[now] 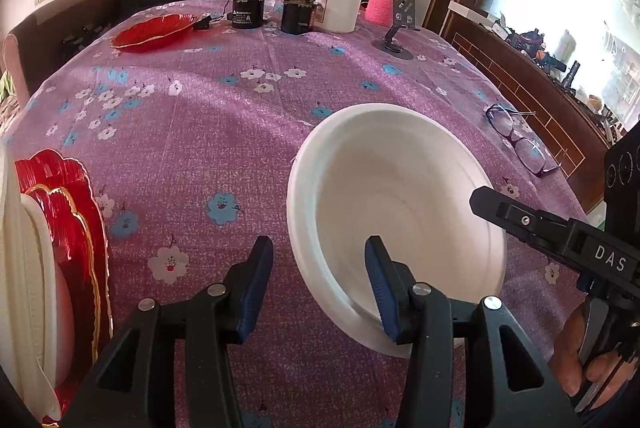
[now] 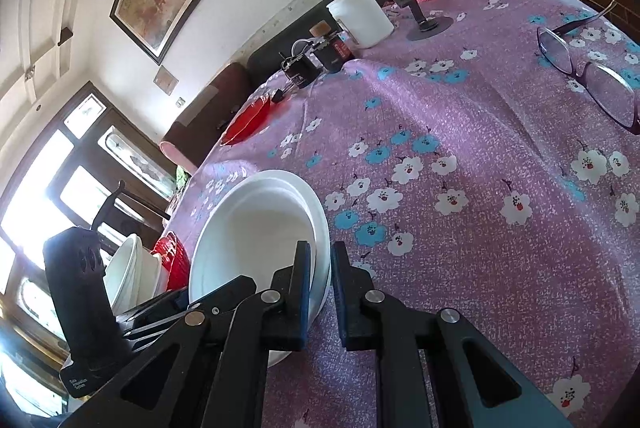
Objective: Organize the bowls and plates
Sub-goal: 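Lift the small white bowl with the left gripper and carry it toward the stack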
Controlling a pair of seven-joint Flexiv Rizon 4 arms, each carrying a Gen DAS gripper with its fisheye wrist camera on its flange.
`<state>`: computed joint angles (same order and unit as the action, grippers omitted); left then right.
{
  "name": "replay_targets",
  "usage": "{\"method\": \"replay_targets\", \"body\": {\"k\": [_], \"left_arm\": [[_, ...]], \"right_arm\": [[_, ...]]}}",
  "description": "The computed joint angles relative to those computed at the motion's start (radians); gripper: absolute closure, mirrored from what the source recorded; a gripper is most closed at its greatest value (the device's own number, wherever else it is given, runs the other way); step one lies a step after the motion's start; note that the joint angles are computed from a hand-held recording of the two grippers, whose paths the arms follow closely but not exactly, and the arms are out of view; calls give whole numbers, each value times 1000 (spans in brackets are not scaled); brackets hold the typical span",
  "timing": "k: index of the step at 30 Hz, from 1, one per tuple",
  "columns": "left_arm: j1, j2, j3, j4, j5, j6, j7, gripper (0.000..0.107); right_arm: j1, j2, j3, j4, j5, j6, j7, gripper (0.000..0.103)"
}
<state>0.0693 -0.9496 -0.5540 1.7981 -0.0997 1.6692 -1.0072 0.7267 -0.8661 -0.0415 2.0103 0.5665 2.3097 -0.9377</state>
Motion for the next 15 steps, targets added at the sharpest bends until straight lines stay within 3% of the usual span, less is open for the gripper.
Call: {"method": "replay_targets", "body": {"k": [15], "left_arm": [[0, -3, 0, -7, -3, -5, 3, 62]], "right_arm": [[-18, -7, 21, -2, -15, 20, 10, 92]]}}
